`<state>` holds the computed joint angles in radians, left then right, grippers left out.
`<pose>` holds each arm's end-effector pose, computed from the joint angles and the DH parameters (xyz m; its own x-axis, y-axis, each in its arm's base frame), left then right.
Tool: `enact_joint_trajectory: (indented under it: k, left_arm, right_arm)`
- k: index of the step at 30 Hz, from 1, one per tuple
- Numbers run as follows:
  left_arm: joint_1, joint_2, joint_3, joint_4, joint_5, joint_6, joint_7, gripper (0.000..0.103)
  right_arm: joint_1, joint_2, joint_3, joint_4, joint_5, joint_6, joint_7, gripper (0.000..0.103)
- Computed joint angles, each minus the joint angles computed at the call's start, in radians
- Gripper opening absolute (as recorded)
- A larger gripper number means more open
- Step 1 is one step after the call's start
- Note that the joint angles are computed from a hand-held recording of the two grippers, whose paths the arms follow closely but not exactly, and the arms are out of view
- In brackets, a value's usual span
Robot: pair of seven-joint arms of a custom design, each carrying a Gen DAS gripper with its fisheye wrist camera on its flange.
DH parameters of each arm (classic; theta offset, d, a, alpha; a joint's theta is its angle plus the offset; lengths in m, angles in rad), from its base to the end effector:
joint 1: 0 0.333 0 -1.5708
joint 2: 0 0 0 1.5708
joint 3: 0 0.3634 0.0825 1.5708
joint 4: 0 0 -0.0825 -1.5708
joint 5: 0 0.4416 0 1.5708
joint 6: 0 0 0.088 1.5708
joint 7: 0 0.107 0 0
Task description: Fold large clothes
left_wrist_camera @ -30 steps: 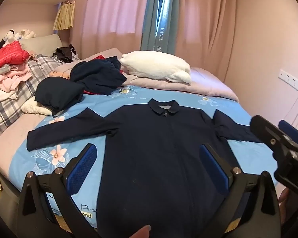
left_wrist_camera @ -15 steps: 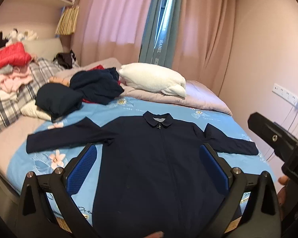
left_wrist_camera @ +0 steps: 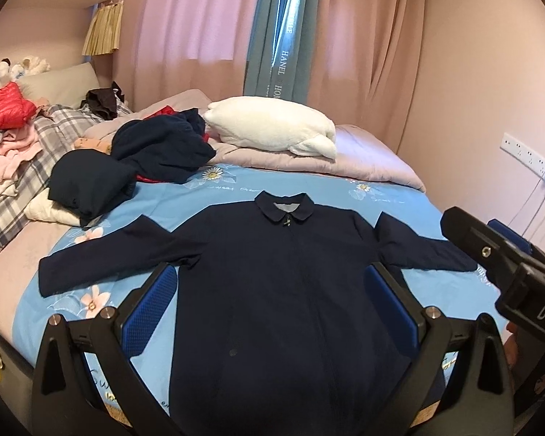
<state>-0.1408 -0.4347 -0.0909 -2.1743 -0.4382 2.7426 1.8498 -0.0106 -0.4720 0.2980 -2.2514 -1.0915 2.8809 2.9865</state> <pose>0.4963 -0.1106 0.7170 -0.2915 -0.9438 0.1561 -0.5317 0.0242 -0.8466 0.4519 0.2178 0.6646 -0.0670 -0.9913 -0.1135 -0.2934 0.1283 -0.9474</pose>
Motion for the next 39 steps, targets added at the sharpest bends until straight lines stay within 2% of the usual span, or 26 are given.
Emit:
enact_joint_trajectory:
  k: [4,15,20,39]
  left_arm:
    - [-0.014,0.041,0.008,0.042,-0.015,0.004,0.02,0.103]
    - [0.01,0.119,-0.026,0.108,0.02,-0.026,-0.005,0.103]
    - [0.022,0.134,-0.03,0.121,0.034,-0.035,-0.032,0.103]
    - [0.032,0.141,-0.022,0.116,0.048,-0.022,-0.045,0.103]
  right_arm:
    - [-0.024,0.01,0.007,0.021,-0.029,-0.013,0.031,0.103]
    - [0.011,0.051,-0.051,0.048,0.007,-0.037,0.006,0.103]
    - [0.033,0.072,-0.071,0.059,0.058,-0.043,-0.046,0.103]
    - [0.041,0.099,-0.077,0.077,0.102,-0.055,-0.103,0.103]
